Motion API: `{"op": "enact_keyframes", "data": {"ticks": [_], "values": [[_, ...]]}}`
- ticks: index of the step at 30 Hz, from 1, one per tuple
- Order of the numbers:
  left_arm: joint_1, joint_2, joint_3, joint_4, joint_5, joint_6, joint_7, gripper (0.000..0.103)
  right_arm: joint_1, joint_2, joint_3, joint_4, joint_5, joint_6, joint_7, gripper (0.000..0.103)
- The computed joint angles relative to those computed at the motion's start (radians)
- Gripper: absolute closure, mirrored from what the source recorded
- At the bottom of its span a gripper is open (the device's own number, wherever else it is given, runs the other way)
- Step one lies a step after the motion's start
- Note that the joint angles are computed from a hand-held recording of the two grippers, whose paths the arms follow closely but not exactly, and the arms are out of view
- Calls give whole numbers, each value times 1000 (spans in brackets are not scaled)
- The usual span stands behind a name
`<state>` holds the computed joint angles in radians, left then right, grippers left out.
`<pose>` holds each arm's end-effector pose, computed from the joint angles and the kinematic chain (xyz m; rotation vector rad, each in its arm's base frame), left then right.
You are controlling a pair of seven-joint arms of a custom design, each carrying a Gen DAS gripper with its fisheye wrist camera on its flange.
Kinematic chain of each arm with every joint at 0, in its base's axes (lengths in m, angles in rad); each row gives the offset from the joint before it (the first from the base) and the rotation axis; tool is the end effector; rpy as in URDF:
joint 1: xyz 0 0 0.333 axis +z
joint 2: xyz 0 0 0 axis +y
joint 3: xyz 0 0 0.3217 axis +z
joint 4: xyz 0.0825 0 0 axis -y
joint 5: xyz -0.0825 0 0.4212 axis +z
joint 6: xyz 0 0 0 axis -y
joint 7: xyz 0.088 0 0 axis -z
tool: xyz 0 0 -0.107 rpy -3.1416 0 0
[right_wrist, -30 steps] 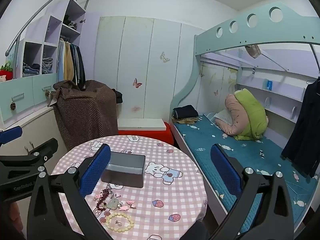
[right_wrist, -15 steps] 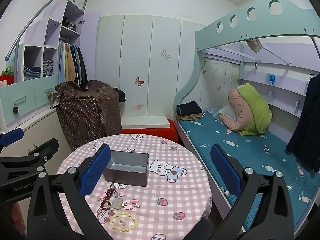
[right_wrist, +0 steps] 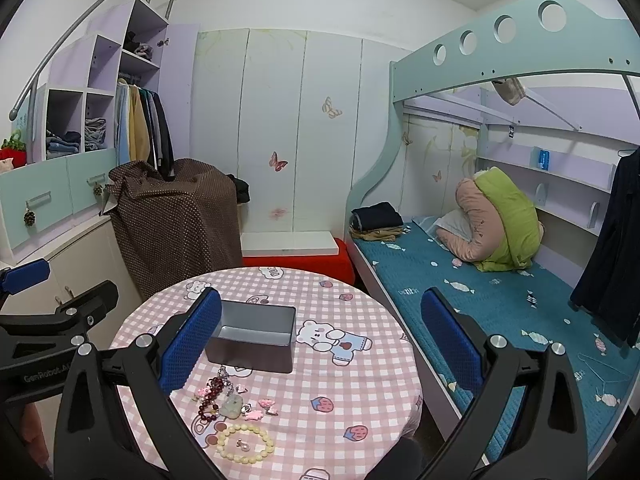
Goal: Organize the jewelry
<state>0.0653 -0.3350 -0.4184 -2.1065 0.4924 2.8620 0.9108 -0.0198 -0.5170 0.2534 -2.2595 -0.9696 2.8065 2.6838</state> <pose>0.4920 -0.2445 0.6619 -1.4229 1.6546 -1.0140 0.4534 0.1741 0.6532 -1.4204 1.5272 -1.1574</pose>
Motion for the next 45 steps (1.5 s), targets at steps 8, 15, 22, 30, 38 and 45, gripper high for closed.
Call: {"op": "enact_keyframes", "data": {"ticks": [8,15,22,30,38,45], "values": [[0,3,-2,4,10,-5,-6,5,-1,5,-1,3,-4,-1,-5,7],[-9,9,3,10,12,-17,-7,5,-2,4,1,2,-7,-3,2,7],[-40,21,31,10,-29,-13,43,5,5,11,-6,2,4,-2,-9,7],[-31,20,27,5,-25,-9,41,5,2,12,-9,2,8,10,-14,7],[-26,21,21,8,-16,-6,33,4,-8,9,-4,2,1,18,-12,7],[-29,21,24,10,-20,-3,31,4,-6,11,-2,7,6,7,-24,7]]}}
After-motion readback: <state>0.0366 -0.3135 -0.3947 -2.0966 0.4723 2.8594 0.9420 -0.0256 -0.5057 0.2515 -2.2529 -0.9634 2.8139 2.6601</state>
